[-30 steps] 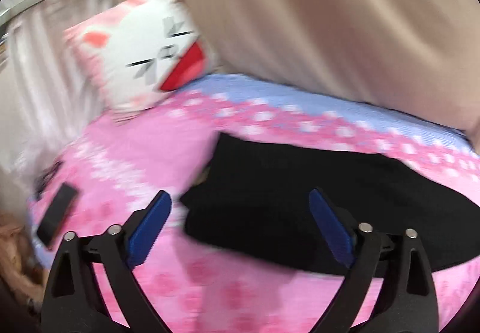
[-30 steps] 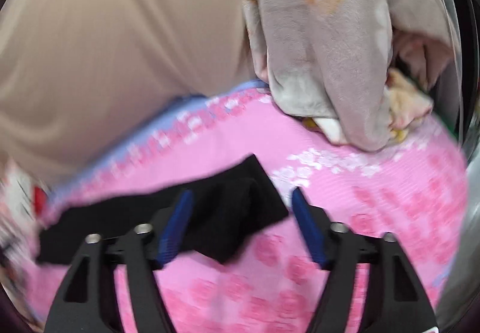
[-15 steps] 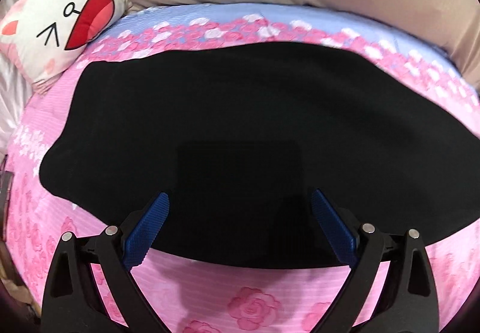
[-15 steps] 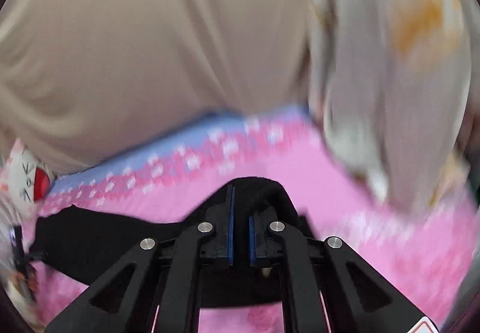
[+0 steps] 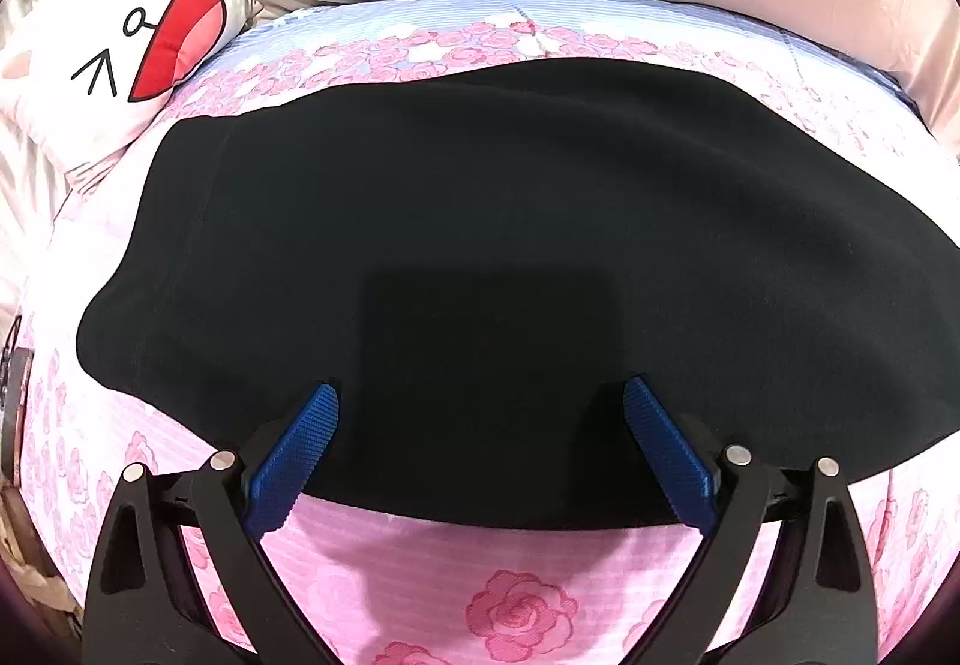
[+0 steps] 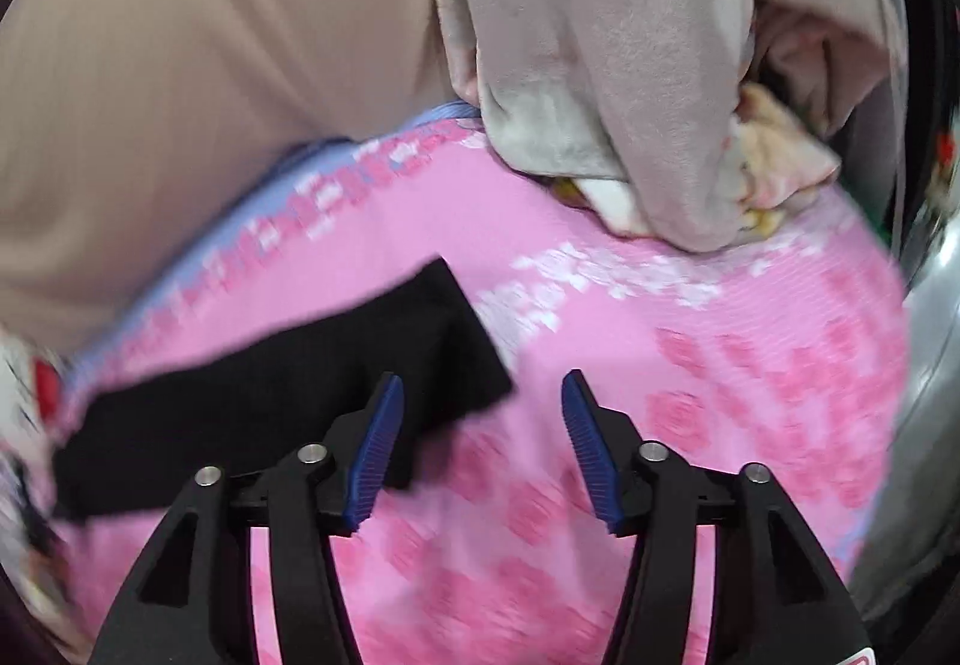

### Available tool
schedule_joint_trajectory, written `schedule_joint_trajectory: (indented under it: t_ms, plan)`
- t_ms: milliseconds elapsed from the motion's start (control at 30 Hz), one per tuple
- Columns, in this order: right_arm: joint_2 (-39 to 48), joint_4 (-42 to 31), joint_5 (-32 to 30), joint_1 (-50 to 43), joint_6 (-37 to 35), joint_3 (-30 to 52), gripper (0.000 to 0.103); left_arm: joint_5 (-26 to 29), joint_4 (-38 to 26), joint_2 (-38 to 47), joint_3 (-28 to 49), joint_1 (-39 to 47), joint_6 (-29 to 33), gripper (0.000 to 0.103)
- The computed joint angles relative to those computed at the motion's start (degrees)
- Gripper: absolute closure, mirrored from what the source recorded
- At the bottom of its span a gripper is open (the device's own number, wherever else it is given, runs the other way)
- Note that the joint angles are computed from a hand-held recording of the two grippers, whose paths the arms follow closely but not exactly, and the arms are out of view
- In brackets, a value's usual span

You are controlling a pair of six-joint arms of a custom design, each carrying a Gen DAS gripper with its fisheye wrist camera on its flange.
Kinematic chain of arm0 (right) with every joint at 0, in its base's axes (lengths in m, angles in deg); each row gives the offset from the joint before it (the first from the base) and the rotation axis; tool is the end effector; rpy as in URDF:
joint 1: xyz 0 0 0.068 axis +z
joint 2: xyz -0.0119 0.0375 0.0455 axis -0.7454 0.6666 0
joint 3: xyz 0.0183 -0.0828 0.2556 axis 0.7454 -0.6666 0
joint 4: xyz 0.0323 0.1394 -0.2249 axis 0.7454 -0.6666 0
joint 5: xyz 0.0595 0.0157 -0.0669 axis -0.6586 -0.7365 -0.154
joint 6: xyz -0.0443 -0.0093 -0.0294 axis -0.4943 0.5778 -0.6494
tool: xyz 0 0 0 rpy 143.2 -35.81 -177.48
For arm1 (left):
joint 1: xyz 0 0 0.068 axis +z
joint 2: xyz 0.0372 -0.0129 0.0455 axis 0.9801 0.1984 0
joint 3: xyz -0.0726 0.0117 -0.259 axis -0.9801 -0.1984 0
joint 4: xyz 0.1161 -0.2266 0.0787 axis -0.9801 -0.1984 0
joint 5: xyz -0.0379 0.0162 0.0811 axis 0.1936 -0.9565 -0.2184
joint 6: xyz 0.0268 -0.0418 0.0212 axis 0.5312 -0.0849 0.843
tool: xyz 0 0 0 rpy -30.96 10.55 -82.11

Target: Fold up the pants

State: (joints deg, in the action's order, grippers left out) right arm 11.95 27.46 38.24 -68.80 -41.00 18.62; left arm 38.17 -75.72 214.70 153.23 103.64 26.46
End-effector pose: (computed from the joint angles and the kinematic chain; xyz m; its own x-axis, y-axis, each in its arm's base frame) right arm 0.2358 -0.0817 0.0852 -0.5578 0.5856 -0.5881 0.4577 0.8082 0.3706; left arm 0.3915 0.1778 0.0394 -0.8598 0.0145 -0.5104 -0.0317 0.9962 0.0816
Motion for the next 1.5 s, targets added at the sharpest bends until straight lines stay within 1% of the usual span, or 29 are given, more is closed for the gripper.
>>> schedule_joint_trajectory:
  t_ms: [100,133,167,200,267,333,367,400,467,500,600,633,733,767,800,867,933,967,1000,1033,1067,1100,1200,1300,1367,1400,1433,1467,1500]
  plan:
    - [12.66,-4.42,-13.57,-3.65,5.12,11.48,0.047,0.01,0.72,-0.14,-0.55,0.03,-0.75,0.009]
    - [19.08,-9.54,-17.49,-3.39,5.63,18.37,0.051,0.22,1.05,-0.16,-0.77,0.19,-0.83,0.008]
    - [22.62,-12.43,-17.71,-2.24,5.49,22.52,0.082,0.38,1.09,-0.06,-0.77,0.27,-1.01,0.008]
    - [25.07,-14.55,-17.31,-0.73,3.91,25.85,0.096,0.74,0.64,0.23,-0.35,0.46,-1.19,0.008]
    - [22.19,-17.03,-13.57,3.72,3.22,28.12,0.095,1.21,-0.36,0.67,0.46,0.61,-1.61,0.007]
    - [10.79,-10.47,-3.36,9.85,-1.42,21.33,0.095,0.81,-0.59,0.88,0.84,0.50,-1.58,0.005]
    - [3.59,-6.71,4.81,14.24,-5.57,16.60,0.095,0.60,-0.38,0.87,0.73,0.43,-1.47,0.005]
    - [-1.25,-0.44,16.15,20.67,-15.67,11.70,0.094,0.53,-0.10,0.86,0.58,0.39,-1.35,0.005]
    - [-2.30,0.70,31.74,27.23,-26.34,8.81,0.071,0.71,0.38,0.73,0.18,0.45,-1.24,0.005]
    - [1.50,0.74,36.47,27.96,-27.58,8.81,0.068,0.95,0.59,0.71,0.02,0.55,-1.18,0.005]
    - [12.79,-6.73,36.19,20.79,-20.94,9.55,0.072,1.50,0.77,0.81,-0.10,0.78,-1.02,0.005]
    - [13.42,-5.91,35.55,19.24,-18.42,8.03,0.072,1.32,0.76,0.80,-0.07,0.72,-0.87,0.005]
    - [5.73,-0.44,26.78,15.25,-10.69,0.95,0.063,0.32,0.95,0.50,-0.33,0.26,-0.31,0.005]
    - [3.42,0.67,23.13,14.11,-8.44,0.14,0.054,0.21,0.92,0.48,-0.30,0.16,-0.38,0.005]
    - [2.57,1.67,19.46,13.15,-6.21,0.26,0.050,0.21,0.96,0.49,-0.29,0.10,-0.51,0.005]
    - [5.46,2.65,14.32,12.82,-3.46,3.66,0.048,0.39,0.89,0.52,-0.29,0.15,-1.09,0.005]
    - [13.47,0.71,12.71,14.45,-2.26,11.21,0.048,1.26,-0.16,0.53,0.24,0.82,-1.48,0.005]
    - [17.72,-1.61,13.39,14.93,-2.01,15.06,0.048,1.80,-0.93,0.36,0.46,1.37,-1.48,0.005]
    - [22.10,-4.60,14.08,14.89,-2.46,19.34,0.054,2.25,-1.38,0.03,0.47,2.06,-1.23,0.005]
    - [25.65,-6.46,15.80,15.81,-3.64,22.50,0.070,2.57,-1.48,-0.43,0.36,3.07,-0.93,0.005]
    - [26.32,-5.12,18.95,17.32,-3.06,22.80,0.095,2.75,-1.52,-0.86,0.31,4.06,-0.69,0.005]
    - [25.31,-5.68,18.89,17.87,-3.68,22.81,0.096,3.02,-1.97,-1.22,0.83,5.60,-0.22,0.005]
    - [17.64,-4.04,26.07,19.33,-3.35,18.49,0.096,3.67,-3.25,-0.69,4.13,9.37,-0.54,0.005]
    - [23.15,-9.77,22.10,14.76,-2.71,23.34,0.091,4.24,-6.16,2.58,10.16,12.11,-2.91,0.005]
    - [23.40,-6.29,24.04,16.05,0.52,21.35,0.082,5.09,-9.88,6.17,16.89,15.20,-7.92,0.005]
    - [21.83,-5.13,27.05,18.13,2.62,19.68,0.080,6.06,-11.50,7.41,19.32,16.49,-9.76,0.005]
    - [19.72,-4.08,33.31,21.76,6.27,17.64,0.070,8.17,-14.89,9.70,23.75,18.43,-12.31,0.005]
    - [18.76,-3.56,36.19,23.46,7.71,16.77,0.056,9.99,-18.57,12.25,28.43,20.06,-14.53,0.005]
    - [17.49,-2.48,41.07,27.11,10.58,15.33,0.052,11.80,-22.07,14.94,33.10,21.29,-15.79,0.005]
